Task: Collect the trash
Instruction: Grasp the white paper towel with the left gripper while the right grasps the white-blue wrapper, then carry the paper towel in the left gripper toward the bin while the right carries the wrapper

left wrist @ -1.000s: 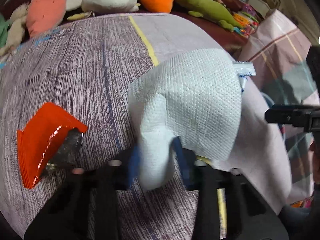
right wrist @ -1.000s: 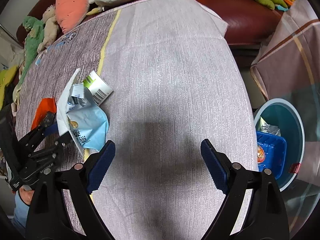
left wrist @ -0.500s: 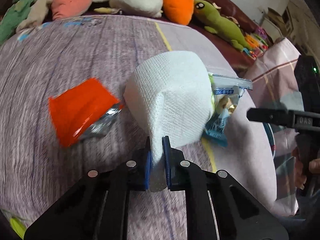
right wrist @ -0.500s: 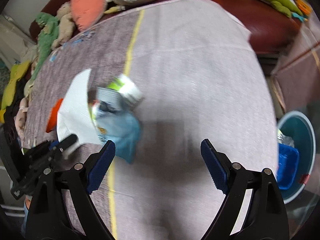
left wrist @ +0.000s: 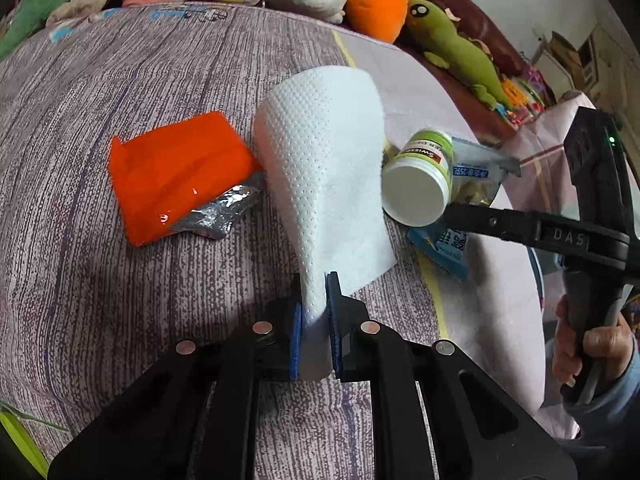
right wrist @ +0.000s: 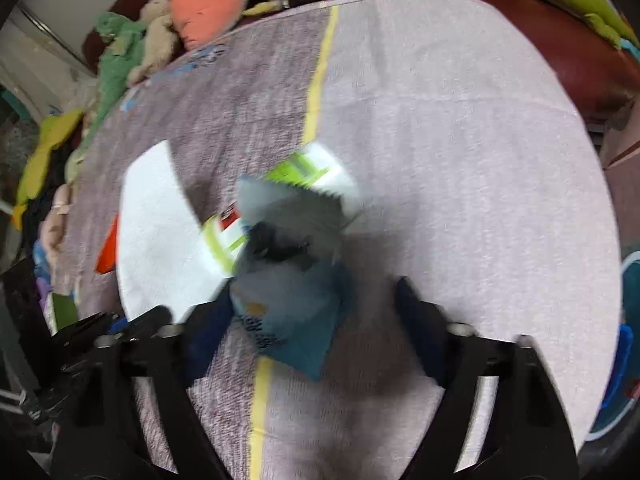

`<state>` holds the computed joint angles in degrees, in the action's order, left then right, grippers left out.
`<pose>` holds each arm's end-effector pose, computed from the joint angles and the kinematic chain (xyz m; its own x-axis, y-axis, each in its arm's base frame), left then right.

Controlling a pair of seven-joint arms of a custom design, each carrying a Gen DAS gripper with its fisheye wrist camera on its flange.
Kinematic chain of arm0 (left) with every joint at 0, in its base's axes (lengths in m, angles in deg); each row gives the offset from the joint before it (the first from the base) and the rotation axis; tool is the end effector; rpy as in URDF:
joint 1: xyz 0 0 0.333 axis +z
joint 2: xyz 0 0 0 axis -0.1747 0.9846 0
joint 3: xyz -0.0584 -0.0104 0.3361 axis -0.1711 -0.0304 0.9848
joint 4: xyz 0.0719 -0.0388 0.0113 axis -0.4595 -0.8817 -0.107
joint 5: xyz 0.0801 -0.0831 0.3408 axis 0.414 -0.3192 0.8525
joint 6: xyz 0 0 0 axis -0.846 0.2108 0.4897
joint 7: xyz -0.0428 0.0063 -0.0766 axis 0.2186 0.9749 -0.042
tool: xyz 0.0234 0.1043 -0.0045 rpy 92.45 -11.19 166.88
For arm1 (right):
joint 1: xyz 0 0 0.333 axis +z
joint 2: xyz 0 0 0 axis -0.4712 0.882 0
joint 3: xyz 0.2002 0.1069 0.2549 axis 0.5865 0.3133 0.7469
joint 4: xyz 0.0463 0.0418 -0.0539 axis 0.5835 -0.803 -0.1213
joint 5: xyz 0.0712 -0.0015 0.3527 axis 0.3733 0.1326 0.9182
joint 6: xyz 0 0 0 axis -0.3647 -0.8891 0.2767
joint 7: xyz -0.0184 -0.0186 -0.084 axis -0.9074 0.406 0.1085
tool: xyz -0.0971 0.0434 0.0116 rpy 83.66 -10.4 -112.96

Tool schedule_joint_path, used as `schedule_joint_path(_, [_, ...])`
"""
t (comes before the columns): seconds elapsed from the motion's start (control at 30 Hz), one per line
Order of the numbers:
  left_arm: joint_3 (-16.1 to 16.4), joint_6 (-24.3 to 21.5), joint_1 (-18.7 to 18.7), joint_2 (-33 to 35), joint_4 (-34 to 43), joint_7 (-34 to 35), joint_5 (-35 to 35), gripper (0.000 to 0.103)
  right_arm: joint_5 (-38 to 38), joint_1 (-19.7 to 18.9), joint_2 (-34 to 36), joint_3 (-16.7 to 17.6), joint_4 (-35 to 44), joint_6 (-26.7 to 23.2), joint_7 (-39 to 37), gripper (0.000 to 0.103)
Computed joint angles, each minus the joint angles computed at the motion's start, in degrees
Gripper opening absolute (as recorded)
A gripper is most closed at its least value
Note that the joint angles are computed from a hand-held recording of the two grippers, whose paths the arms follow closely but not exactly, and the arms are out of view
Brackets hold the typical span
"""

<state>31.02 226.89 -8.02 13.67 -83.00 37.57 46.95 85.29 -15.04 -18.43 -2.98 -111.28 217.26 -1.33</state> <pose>0.5598 -0.0321 0.4711 -0.0401 -0.9411 0.3356 -0.8846 -0.1227 -0.4499 0.6441 0.2293 0.4736 0.2639 -0.8944 -0.3610 -0.9245 -0.1278 -0.3592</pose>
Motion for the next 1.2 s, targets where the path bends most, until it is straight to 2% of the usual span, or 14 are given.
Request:
schedule_joint_path(0.07, [-0.1,0.2,-0.1,-0.3,-0.2,-0.1,-0.5,0.012,-1.6,0.7,-1.1,-0.4,-1.2,1.5,-0.2,0.04])
schedule_joint_path(0.1, [-0.2,0.5,-0.1,-0.7,-0.6,0.1,-1.1,0.012,-1.3,0.5,-1.6,-0.2,-1.8,1.8,-0.7,0.02])
schedule_joint_path(0.37, [0.1,-0.3,-2.3,-5.3,-3.2,3.7,-5.9,0.012,2.5,-1.1,-7.8,-0.5,-9.3,4.5,-3.1,0.016])
schedule_joint_path(0.67, [-0.4,-0.2,-7.3,-8.5,-3.4,4.4,-7.7,0.012,8.4,-2.8,-16.1,-2.6,-18.1,8.0,-6.3,0.016])
schedule_joint_path(0.9, [-2.1,1.1,-10.2,-6.4,-1.4,2.6,-3.0,0.012,11.8,-3.4,-21.4,-4.9,-23.7,9.9,-8.9,0.016])
schedule_joint_path(1.07, [-2.7,-2.1,-10.2,-3.0,0.0,-1.7,2.4,0.015,12.6,-3.7,-23.6,-6.5,-26.8,9.5,-9.7,0.016])
schedule_joint_path(1.1, [-2.9,-2.5,-10.2,-2.5,0.4,-2.6,3.7,0.023,13.1,-3.9,-23.9,-6.7,-27.3,9.4,-10.1,0.016])
schedule_joint_path(1.13, [-3.0,-2.0,-10.2,-1.5,1.0,-5.4,7.3,0.041,13.6,-3.9,-24.0,-6.9,-27.5,9.4,-10.4,0.016])
schedule_joint_path(1.17, [-3.0,-1.3,-10.2,-1.0,1.1,-7.6,10.1,0.054,14.2,-4.0,-24.0,-7.1,-27.6,9.4,-10.8,0.016])
schedule_joint_path(1.2, [-3.1,-0.7,-10.1,-0.7,1.2,-8.7,11.4,0.08,14.7,-4.0,-24.0,-7.2,-27.6,9.4,-10.9,0.016])
